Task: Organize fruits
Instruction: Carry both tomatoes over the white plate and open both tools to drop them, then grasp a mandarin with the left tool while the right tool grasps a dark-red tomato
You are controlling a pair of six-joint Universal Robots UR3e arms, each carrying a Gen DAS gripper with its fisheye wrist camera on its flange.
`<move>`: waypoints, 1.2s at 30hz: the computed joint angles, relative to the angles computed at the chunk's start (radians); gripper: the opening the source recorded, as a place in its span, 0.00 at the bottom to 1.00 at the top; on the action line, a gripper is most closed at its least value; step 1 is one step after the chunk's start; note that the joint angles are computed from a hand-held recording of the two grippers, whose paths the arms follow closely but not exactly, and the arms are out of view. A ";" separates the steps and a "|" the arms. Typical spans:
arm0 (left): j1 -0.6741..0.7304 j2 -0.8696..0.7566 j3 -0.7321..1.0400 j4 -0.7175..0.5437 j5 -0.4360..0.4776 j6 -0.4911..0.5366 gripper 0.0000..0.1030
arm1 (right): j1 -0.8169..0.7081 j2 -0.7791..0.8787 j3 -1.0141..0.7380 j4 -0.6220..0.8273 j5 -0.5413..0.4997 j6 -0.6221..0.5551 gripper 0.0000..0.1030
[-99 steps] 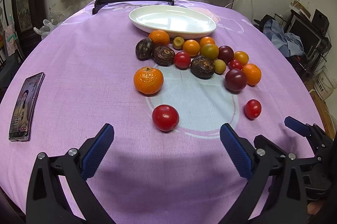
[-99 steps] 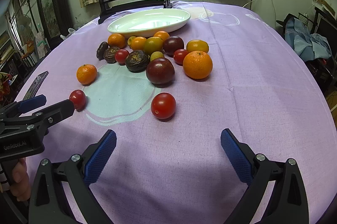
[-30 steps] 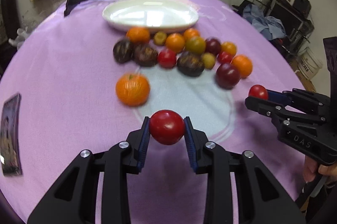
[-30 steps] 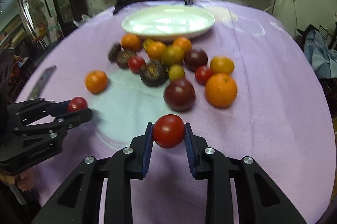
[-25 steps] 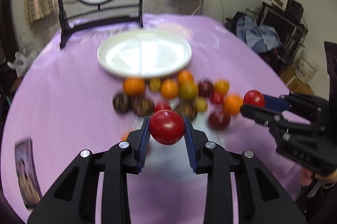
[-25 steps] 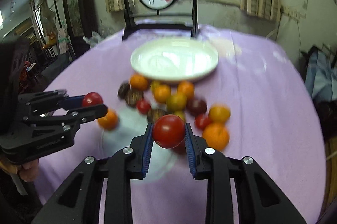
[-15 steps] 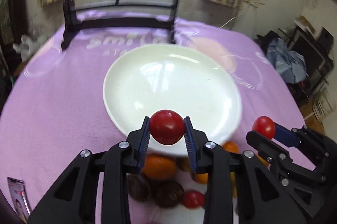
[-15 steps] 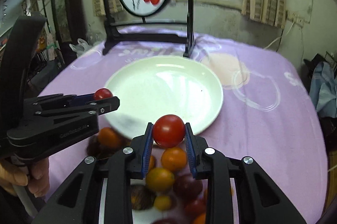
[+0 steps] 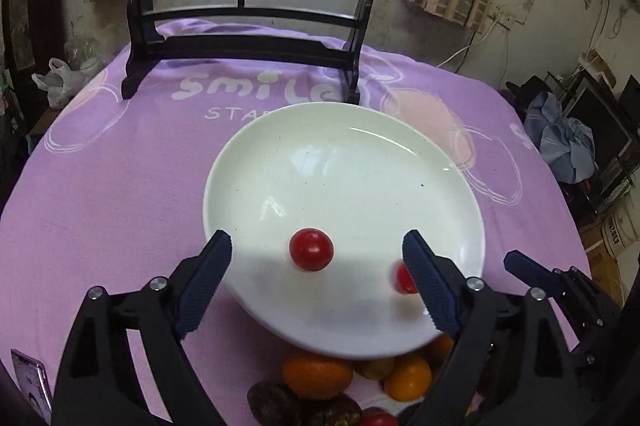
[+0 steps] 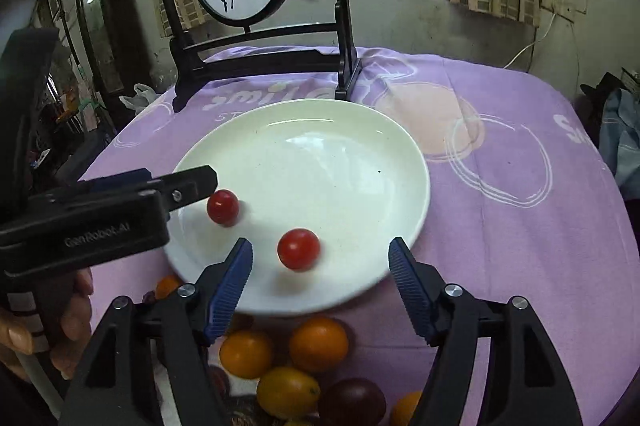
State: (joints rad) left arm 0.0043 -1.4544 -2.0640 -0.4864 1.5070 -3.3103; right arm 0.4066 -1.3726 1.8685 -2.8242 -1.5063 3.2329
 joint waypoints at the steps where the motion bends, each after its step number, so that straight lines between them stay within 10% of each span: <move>1: -0.008 0.048 -0.020 -0.016 0.003 0.003 0.83 | -0.004 -0.036 0.040 -0.011 0.004 -0.003 0.74; 16: -0.287 0.688 -0.433 -0.259 0.195 -0.137 0.91 | 0.002 -0.675 0.613 0.056 0.002 0.031 0.79; 27: -0.330 0.706 -0.542 -0.268 0.214 -0.186 0.91 | 0.016 -0.649 0.739 -0.040 0.033 0.070 0.79; 30: -0.327 0.639 -0.558 -0.201 0.251 -0.187 0.91 | -0.110 -0.725 0.780 0.025 0.189 0.016 0.79; 36: -0.307 0.512 -0.540 -0.125 0.232 -0.148 0.42 | -0.178 -0.784 0.808 0.084 0.245 -0.001 0.79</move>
